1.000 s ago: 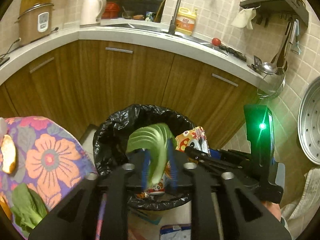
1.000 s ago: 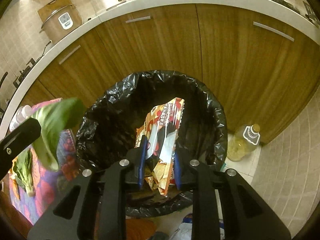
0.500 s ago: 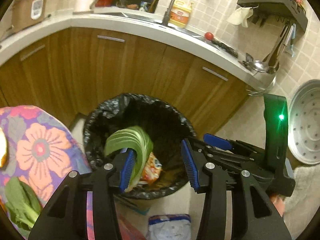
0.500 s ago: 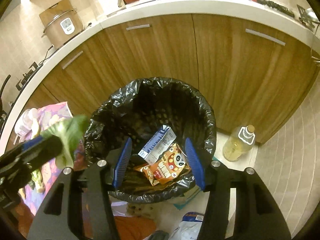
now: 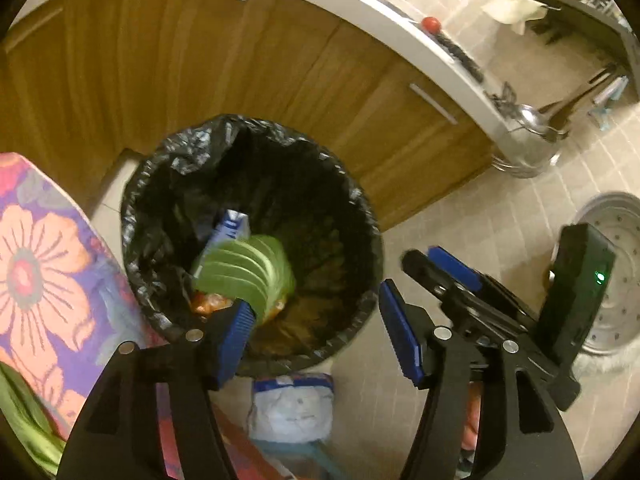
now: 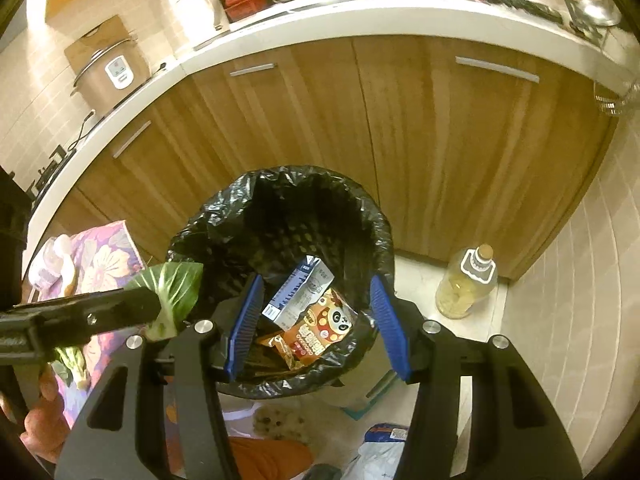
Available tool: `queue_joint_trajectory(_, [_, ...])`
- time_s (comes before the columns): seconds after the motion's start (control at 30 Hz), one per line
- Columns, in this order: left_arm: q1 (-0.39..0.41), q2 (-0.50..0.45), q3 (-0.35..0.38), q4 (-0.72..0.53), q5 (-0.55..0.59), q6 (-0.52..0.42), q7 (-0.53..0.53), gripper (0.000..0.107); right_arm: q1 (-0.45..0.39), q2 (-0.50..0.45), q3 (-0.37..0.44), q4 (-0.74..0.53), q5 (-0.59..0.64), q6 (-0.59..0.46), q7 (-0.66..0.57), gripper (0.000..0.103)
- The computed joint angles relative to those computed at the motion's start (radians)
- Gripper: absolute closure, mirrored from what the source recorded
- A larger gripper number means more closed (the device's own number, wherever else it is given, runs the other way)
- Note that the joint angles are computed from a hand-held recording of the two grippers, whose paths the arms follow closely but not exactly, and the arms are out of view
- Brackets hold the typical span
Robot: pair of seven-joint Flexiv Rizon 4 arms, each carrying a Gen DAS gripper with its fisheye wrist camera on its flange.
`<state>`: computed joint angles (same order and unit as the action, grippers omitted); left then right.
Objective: Collect trash
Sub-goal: 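Carry the leaf and snack bag over the bin and release both, then grasp the orange peel strip with the left gripper while the right grasps the bok choy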
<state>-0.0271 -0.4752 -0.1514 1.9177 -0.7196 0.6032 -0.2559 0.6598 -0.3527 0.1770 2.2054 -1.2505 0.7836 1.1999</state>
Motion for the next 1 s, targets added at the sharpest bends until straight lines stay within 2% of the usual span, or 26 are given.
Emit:
queue_joint_trajectory(0.13, [-0.032, -0.032, 0.02, -0.05, 0.101, -0.012, -0.081, 0.044, -0.007, 0.005, -0.002, 0.021, -0.013, 0.015, 0.034, 0.051])
queue_joint_trajectory(0.23, [-0.08, -0.029, 0.042, -0.039, 0.203, 0.103, -0.126, 0.044, -0.013, 0.01, -0.002, 0.031, -0.028, 0.018, 0.053, 0.051])
queue_joint_trajectory(0.37, [-0.096, -0.033, 0.053, -0.053, 0.323, 0.118, -0.171, 0.044, -0.017, 0.011, 0.0, 0.035, -0.045, 0.018, 0.073, 0.051])
queue_joint_trajectory(0.43, [-0.1, -0.042, 0.059, -0.076, 0.377, 0.093, -0.198, 0.044, -0.019, 0.01, -0.001, 0.037, -0.056, 0.021, 0.084, 0.051])
queue_joint_trajectory(0.5, [-0.075, -0.045, 0.039, -0.085, 0.355, 0.053, -0.193, 0.044, -0.02, 0.011, 0.001, 0.039, -0.06, 0.019, 0.092, 0.051])
queue_joint_trajectory(0.57, [-0.037, -0.051, 0.016, -0.108, 0.291, -0.033, -0.191, 0.044, -0.02, 0.013, 0.004, 0.041, -0.061, 0.016, 0.096, 0.051])
queue_joint_trajectory(0.6, [-0.031, -0.049, 0.014, -0.108, 0.274, -0.04, -0.19, 0.044, -0.021, 0.014, 0.004, 0.042, -0.062, 0.017, 0.099, 0.051])
queue_joint_trajectory(0.73, [-0.017, 0.007, 0.009, -0.037, 0.217, 0.047, -0.118, 0.045, -0.018, 0.016, 0.006, 0.032, -0.074, 0.007, 0.089, 0.051])
queue_joint_trajectory(0.87, [0.051, 0.105, -0.007, 0.08, -0.002, 0.087, 0.077, 0.044, 0.003, 0.007, 0.008, -0.011, -0.089, -0.027, 0.045, 0.051])
queue_joint_trajectory(0.93, [0.066, 0.15, 0.005, 0.136, -0.119, 0.134, 0.183, 0.044, 0.016, 0.001, 0.006, -0.036, -0.111, -0.042, 0.022, 0.051])
queue_joint_trajectory(1.0, [0.084, 0.182, 0.03, 0.167, -0.221, 0.138, 0.262, 0.041, 0.03, -0.014, -0.001, -0.075, -0.155, -0.052, -0.006, 0.051])
